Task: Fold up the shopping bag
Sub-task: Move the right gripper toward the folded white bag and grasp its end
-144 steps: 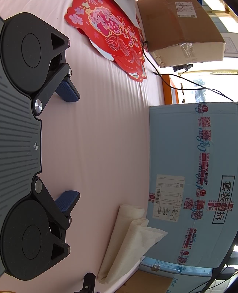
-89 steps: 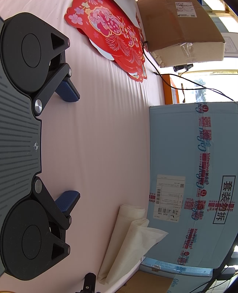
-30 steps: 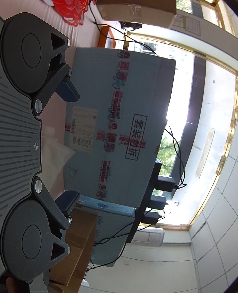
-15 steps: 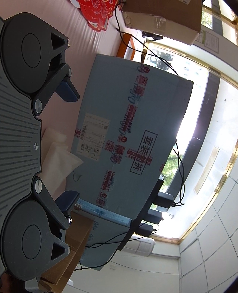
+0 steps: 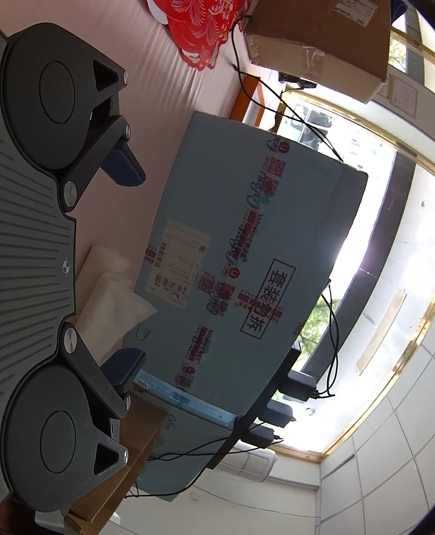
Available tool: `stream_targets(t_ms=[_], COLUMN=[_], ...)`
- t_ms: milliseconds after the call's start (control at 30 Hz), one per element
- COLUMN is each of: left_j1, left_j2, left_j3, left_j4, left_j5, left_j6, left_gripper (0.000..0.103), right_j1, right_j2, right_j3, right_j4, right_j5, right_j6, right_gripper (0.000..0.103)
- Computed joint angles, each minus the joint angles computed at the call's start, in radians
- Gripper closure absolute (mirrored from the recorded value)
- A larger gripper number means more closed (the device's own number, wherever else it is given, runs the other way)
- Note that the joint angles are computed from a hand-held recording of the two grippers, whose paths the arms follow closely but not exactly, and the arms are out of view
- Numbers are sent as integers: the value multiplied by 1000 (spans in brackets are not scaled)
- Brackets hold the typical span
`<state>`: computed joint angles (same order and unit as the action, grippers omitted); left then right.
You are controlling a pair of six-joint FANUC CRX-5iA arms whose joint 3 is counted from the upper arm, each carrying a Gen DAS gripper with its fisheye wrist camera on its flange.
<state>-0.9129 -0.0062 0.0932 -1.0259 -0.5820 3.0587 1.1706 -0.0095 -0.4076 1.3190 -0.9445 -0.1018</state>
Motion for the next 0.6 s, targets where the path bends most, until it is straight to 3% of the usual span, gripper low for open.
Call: stream_targets(t_ms=[100,233,367,433,500,600], left_j1=[8,18,37,44,50,52], left_j2=[-1,6,8,9,10,10], left_j3=[-4,-2,-6,-8,-9,-11], left_j4=[18,51,96,112,126,130], left_j5=[19,27,44,50,57,62], left_j6=[-21,-60,-94,-106,-118,-121], left_gripper=[0,0,0,0,0,0], right_j1=[-4,-17,-17,-22,-29,-44], right_j2=[25,91,160,171,170,144], right_j3=[42,139,215,234,243,230], right_j4=[-46,-147,-184,-211,-242,-278], right_j5=[29,65,11,8,11,54], right_j6=[51,225,374,390,380,355], right_gripper=[6,6,9,17,35,45])
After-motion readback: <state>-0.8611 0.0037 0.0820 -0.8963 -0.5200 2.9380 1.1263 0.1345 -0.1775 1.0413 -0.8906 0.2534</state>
